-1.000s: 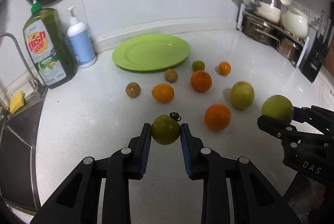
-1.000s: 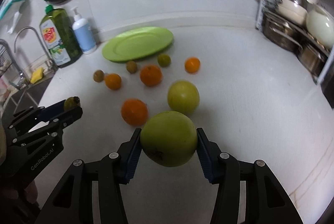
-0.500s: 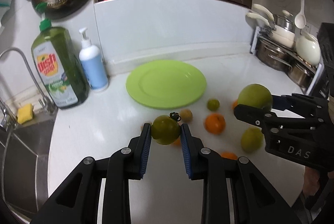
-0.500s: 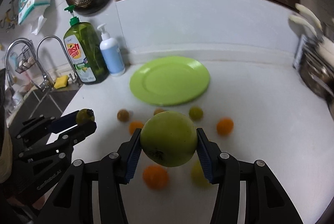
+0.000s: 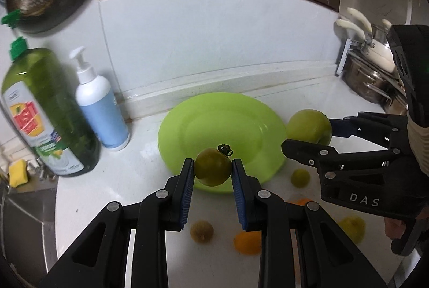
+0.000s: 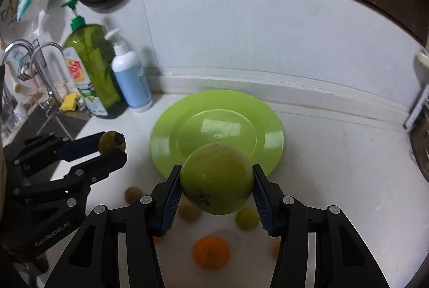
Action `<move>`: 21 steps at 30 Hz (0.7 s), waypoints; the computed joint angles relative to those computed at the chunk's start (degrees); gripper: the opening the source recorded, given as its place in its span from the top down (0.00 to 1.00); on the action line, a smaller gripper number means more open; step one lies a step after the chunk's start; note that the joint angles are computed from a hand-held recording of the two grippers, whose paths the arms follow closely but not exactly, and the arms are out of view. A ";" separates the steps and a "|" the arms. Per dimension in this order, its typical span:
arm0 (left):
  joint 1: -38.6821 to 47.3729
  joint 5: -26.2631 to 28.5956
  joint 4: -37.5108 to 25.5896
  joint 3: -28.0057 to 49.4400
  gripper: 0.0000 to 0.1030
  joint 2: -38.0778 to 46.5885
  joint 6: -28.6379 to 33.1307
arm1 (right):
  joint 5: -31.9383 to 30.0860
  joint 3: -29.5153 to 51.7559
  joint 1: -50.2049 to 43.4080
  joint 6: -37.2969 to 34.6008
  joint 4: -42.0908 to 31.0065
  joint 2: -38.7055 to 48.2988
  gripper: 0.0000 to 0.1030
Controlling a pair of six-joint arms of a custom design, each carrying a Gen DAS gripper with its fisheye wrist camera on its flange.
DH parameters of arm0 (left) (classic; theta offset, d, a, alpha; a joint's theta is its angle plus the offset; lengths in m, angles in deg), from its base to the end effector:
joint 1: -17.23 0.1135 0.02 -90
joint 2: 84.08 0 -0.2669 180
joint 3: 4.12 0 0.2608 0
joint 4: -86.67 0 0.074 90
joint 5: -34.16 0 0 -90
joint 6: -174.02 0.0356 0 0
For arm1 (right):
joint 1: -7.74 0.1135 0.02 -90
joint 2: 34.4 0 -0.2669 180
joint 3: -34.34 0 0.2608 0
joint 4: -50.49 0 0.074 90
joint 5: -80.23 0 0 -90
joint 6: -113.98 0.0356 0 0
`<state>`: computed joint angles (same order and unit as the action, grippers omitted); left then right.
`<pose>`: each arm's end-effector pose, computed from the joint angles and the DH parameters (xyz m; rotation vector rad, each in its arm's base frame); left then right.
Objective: Organize fruits
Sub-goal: 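Carry both fruits onto the green plate and open both grippers to release them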
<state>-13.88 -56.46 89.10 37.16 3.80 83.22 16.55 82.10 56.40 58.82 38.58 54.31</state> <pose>0.2296 -0.1381 0.1144 0.6109 2.2762 -0.2616 0.1934 0.1960 0.1250 -0.1000 2.3677 0.1164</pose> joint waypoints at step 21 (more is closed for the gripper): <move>2.86 4.59 -4.73 20.11 0.72 26.47 3.99 | -14.61 12.92 -14.96 -13.40 3.70 22.34 0.50</move>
<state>-11.02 -51.87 84.36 57.27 30.27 87.21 1.94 95.01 41.45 45.42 42.28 76.65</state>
